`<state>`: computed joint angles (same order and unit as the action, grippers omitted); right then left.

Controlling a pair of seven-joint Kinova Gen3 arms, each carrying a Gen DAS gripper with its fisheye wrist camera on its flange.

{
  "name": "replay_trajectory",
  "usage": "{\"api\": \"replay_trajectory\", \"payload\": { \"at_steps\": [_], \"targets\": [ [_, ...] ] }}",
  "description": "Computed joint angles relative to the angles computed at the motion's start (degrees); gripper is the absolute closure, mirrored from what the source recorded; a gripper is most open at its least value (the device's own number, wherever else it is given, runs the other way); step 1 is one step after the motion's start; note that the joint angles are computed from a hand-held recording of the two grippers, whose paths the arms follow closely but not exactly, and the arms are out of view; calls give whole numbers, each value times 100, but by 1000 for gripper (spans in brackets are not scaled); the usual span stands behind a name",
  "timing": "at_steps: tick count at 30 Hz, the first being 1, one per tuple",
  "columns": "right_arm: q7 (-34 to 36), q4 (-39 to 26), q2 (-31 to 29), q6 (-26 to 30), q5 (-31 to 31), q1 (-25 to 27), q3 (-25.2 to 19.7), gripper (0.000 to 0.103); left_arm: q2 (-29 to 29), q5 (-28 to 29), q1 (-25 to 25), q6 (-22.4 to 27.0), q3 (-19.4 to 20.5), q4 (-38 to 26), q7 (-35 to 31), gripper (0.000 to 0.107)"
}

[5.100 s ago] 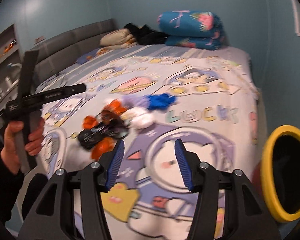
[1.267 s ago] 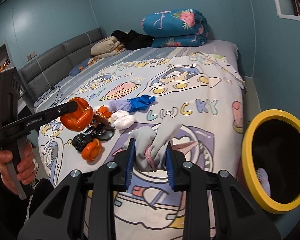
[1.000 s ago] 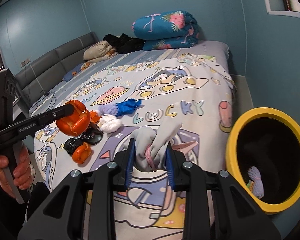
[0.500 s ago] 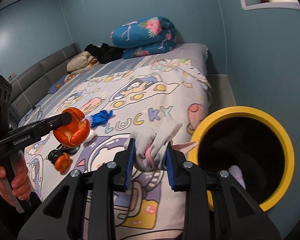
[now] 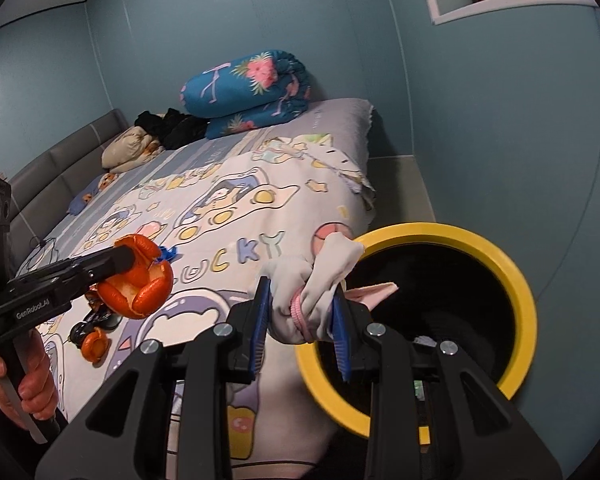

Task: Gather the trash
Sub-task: 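Carry the orange peel and grey cloth over the yellow bin, then open both tools to drop the peel and cloth into the bin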

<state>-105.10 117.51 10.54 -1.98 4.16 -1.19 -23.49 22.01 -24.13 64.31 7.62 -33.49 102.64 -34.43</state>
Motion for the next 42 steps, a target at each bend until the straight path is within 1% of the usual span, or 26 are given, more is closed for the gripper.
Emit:
{"api": "replay_trajectory", "payload": {
  "at_steps": [4, 6, 9, 12, 15, 20, 23, 27, 30, 37, 39, 40, 42],
  "targets": [
    [-15, 26, 19, -36, -10, -31, 170, 76, 109, 74, -349, 69, 443, -241, -172, 85],
    [-52, 27, 45, -44, 21, 111, 104, 76, 171, 107, -528, 111, 668, -364, -274, 85],
    [-94, 45, 61, -74, 34, 151, 172, 76, 250, 194, -845, 155, 1050, -528, -448, 85],
    [-128, 25, 95, -67, 44, 172, 254, 76, 345, 265, -1012, 193, 1264, -674, -569, 85],
    [-127, 38, 97, -69, 6, 60, 465, 76, 440, 349, -1174, 235, 1467, -827, -710, 84],
    [-116, -14, 173, -9, -37, 66, 612, 76, 629, 541, -1477, 332, 1863, -1112, -956, 84],
    [-64, -87, 236, 57, -148, -140, 914, 76, 769, 662, -1659, 389, 2104, -1302, -1128, 84],
    [16, -182, 350, 154, -284, -128, 1002, 76, 957, 823, -1840, 431, 2336, -1497, -1348, 84],
    [67, -284, 449, 242, -397, -379, 1341, 75, 1135, 966, -1995, 548, 2538, -1728, -1520, 84],
    [116, -433, 612, 399, -616, -544, 1647, 75, 1422, 1236, -2229, 718, 2844, -2125, -1798, 84],
    [147, -492, 674, 461, -671, -408, 1549, 75, 1497, 1301, -2287, 773, 2916, -2236, -1878, 84],
    [150, -478, 676, 459, -690, -425, 1582, 75, 1540, 1328, -2303, 814, 2937, -2305, -1909, 84],
    [126, -539, 723, 495, -716, -581, 1760, 75, 1595, 1381, -2342, 842, 2972, -2384, -1956, 84]
  ]
}}
